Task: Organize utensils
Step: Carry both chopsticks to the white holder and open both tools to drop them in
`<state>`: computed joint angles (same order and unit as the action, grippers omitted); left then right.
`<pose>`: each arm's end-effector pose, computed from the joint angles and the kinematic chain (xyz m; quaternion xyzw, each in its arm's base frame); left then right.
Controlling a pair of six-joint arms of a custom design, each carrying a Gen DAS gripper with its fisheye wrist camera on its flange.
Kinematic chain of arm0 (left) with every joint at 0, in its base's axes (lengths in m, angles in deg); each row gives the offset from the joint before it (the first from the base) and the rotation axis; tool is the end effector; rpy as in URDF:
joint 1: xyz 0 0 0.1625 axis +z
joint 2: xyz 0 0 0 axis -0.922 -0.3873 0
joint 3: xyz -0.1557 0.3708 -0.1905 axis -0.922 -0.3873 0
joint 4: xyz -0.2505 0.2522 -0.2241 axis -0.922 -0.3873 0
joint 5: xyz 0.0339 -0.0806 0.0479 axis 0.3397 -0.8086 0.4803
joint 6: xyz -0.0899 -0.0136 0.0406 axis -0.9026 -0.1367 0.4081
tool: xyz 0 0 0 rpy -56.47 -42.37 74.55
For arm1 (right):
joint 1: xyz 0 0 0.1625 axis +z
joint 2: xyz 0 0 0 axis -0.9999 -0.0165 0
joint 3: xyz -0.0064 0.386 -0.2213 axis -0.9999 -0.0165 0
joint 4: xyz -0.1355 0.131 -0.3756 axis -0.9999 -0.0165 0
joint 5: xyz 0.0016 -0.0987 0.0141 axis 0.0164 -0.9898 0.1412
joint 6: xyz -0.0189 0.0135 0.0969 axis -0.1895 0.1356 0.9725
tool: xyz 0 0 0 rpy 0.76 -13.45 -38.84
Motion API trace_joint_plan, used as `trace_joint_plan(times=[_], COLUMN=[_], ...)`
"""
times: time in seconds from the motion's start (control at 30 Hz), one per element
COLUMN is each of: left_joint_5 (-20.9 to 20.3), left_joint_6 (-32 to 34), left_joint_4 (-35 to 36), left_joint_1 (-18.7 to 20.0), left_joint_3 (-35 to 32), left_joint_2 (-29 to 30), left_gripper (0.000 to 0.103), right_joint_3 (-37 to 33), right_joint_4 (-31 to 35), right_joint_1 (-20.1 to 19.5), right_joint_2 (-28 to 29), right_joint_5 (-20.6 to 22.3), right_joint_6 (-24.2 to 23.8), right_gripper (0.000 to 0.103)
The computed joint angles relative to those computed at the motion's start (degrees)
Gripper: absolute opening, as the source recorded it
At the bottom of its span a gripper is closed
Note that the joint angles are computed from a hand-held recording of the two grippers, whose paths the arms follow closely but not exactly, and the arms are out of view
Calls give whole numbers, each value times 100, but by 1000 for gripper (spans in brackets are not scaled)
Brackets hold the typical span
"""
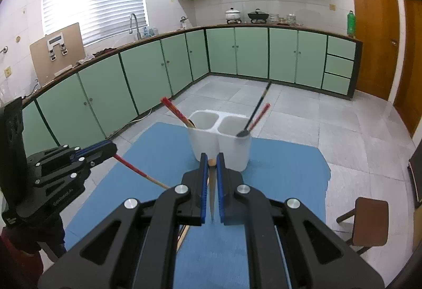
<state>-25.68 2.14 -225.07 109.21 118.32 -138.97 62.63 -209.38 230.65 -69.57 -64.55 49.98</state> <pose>-0.1215 -0.3684 0.4729 0.3698 0.8269 -0.3772 0.1927 0.5309 -0.3532 0.0855 0.2078 -0.8469 0.4100 0.2672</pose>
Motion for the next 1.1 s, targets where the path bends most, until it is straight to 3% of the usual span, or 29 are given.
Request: trace_joint_plan(times=[0.27,0.47,0.7,0.93,1.1], left_joint_5=[-249,-361,-561,-675,-684], left_joint_6=[275,644,1082,1379,1269], left_joint_4=[-436,-1131,-2107,-2860,-2642], left_joint_1=[-66,-218,-84,382,749], left_joint_3=[-323,-722,-1450,-1938,-2040], left_joint_2=[479,966,1892,2794,3102], left_gripper=[6,6,6,6,6], right_joint_3=[-454,-1076,-1749,-2118,-2108], right_joint_4=[1,-570,-986,-1081,-888], right_joint_1=[-46,-69,-292,-645,-892], right_joint_2=[-65,47,247,475,585], right_joint_5=[21,-16,132,250,294], right_joint_6=[-517,-1395,-2104,-2285,-2039], right_gripper=[6,6,6,6,6])
